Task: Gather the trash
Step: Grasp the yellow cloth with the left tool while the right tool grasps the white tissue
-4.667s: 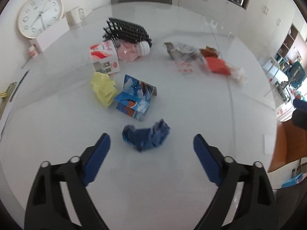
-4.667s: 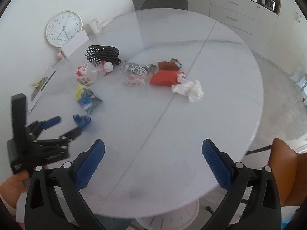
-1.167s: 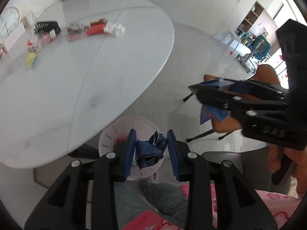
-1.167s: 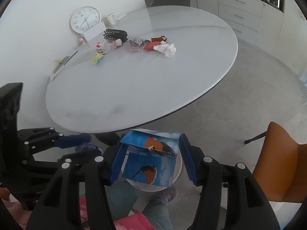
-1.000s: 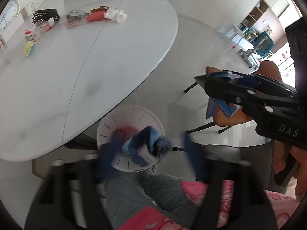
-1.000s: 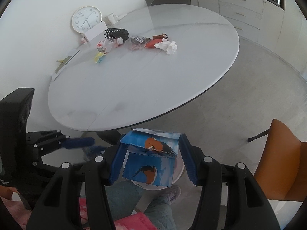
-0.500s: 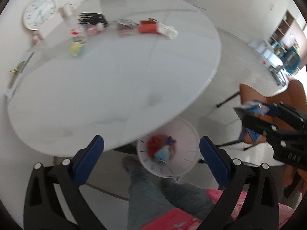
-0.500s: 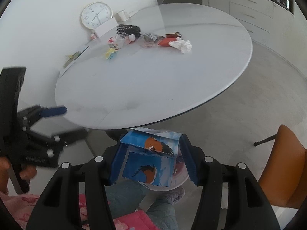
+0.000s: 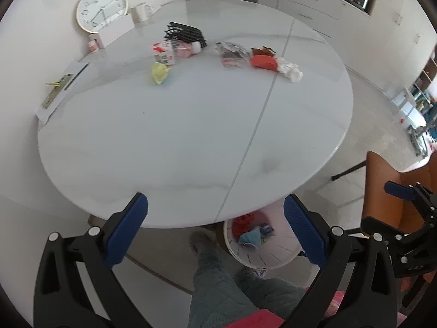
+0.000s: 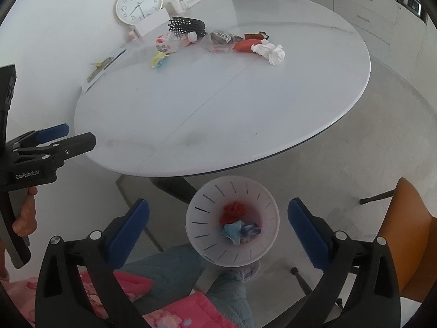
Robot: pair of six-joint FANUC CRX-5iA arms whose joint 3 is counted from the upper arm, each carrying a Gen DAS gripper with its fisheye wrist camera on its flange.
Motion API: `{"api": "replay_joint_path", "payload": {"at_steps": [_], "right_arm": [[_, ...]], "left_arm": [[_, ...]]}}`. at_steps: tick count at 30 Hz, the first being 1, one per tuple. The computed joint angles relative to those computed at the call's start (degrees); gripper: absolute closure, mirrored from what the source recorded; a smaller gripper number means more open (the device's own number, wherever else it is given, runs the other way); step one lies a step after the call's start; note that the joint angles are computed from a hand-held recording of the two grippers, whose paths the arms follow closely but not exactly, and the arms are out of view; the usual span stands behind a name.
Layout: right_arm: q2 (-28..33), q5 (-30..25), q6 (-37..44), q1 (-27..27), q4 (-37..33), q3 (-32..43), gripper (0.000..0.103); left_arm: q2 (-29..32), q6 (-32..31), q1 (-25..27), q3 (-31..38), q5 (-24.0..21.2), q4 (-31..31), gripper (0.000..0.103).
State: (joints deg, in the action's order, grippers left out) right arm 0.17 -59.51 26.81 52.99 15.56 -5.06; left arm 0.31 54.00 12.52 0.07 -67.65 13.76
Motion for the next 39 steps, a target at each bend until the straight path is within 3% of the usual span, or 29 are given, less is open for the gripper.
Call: {"api": "replay_joint_path", "payload": {"at_steps": [10, 17, 26, 34, 37, 39], "right_arm": [[5.3, -1.94, 4.43, -2.35, 0.31, 6.35, 0.002], [12.98, -2.72, 0.63, -5.15, 6.61, 13.18, 0.002], [25.31, -5.04, -5.91, -10.94, 11.99, 25.08, 0.002], [34.66, -6.22, -5.26, -15.34, 12.1, 35.53, 0.002], [36.25, -6.19, -4.46, -16.31, 11.96, 36.97, 0.002], [36.75, -5.72, -4.67, -16.91, 11.95, 37.17, 0.002]], "left_arm": [[5.48, 2.51, 1.17, 5.7, 0.46, -0.24, 0.008], [14.94, 0.73, 0.67, 14.28, 5.58, 0.73, 0.008], [34.78, 2.6, -2.52, 35.0, 7.04, -0.86, 0.008], [49.25, 6.47, -4.33, 54.18, 1.24, -4.03, 0.008], [51.58, 6.09, -4.52, 57.49, -0.56, -4.86, 0.023], [52.79, 6.3, -4.57, 59.32, -1.79, -5.05, 0.042]]}}
